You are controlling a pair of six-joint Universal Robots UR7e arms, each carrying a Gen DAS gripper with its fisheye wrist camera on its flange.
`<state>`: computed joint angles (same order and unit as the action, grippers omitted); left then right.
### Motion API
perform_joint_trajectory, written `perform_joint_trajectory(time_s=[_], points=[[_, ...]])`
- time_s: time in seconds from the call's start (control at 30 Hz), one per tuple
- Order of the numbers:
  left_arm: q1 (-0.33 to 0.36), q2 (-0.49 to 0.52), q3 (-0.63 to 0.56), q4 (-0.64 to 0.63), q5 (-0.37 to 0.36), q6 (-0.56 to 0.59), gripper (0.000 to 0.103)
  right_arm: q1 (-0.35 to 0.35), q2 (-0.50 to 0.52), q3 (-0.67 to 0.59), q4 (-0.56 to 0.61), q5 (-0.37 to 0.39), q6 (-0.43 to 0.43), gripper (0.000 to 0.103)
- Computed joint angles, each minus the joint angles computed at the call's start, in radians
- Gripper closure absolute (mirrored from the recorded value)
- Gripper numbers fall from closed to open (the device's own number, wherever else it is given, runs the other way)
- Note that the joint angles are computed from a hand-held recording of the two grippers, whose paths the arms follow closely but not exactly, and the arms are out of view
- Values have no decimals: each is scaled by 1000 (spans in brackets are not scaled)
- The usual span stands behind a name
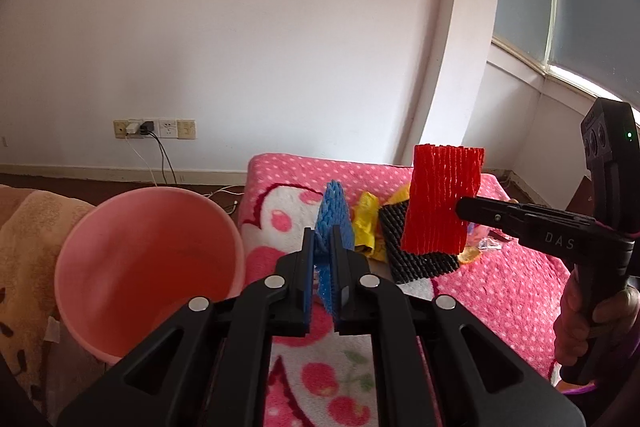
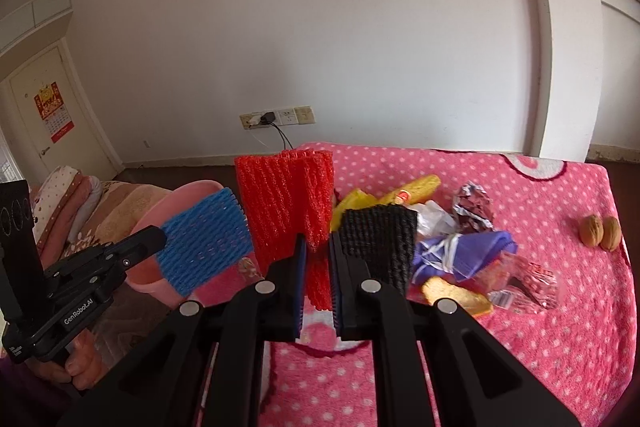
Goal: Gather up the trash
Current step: 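Carry both nets over the pink bucket and open both tools to drop them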
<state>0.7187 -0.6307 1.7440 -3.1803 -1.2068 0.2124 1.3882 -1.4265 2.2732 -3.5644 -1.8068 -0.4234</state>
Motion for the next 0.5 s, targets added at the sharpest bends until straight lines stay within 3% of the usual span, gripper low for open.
perform_joint_trajectory(time_s=[0.5], points=[[74, -33, -13, -45, 211, -20, 96, 124, 232, -230, 166, 7, -18, 93]])
